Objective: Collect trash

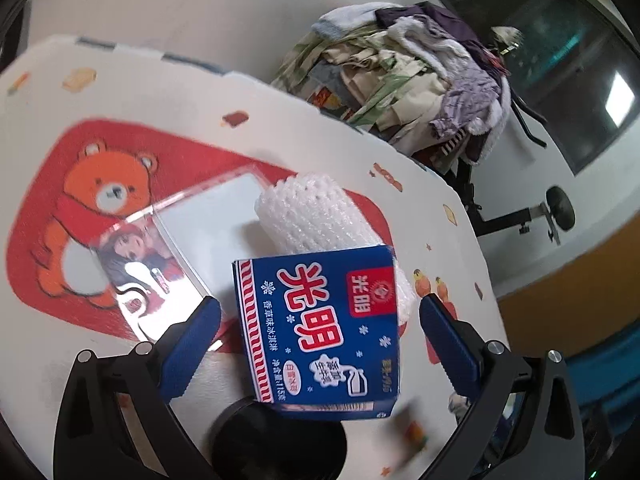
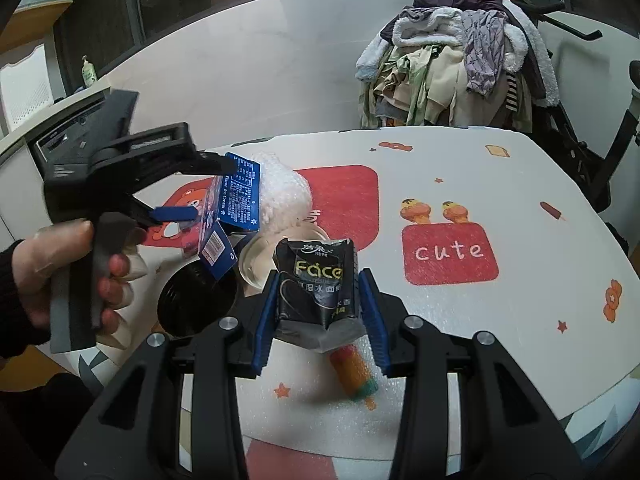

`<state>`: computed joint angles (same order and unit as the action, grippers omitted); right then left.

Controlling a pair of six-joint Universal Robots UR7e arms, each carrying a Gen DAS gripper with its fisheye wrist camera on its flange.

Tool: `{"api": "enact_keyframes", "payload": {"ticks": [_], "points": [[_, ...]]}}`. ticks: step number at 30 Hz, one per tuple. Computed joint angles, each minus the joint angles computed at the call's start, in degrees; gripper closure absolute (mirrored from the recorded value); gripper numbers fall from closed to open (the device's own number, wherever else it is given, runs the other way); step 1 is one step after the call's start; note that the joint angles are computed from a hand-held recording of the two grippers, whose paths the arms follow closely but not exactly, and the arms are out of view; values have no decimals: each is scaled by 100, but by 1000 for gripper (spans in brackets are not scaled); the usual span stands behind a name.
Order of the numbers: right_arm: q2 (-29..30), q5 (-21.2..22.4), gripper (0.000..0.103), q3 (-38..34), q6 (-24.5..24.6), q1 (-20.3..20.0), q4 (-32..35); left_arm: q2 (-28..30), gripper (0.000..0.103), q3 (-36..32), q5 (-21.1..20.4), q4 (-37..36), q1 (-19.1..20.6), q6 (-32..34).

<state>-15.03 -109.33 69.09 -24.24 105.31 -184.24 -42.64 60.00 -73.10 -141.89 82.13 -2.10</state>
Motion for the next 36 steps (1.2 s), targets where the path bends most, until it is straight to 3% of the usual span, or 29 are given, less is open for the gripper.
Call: {"api": "enact_keyframes", "payload": {"ticks": [2,12,21,29,36], "points": [[-5,8,62,40,15,4,-78,43,27,-84,-79,126,26,12],[-159,228,62,448,-23,97,-455,-629,27,758,-153,-393,-111,967],[-382,246,62,994,-85,325,-768,-1954,27,2511,114,-911,-341,2000],[-558,220,61,1572,-81,542,-1019,-3077,27,4011,312,-1216,-415,2431],[-625,181,61,1917,-129,706,-1157,-3781,27,4985,419,-1065,-400,2478]]}}
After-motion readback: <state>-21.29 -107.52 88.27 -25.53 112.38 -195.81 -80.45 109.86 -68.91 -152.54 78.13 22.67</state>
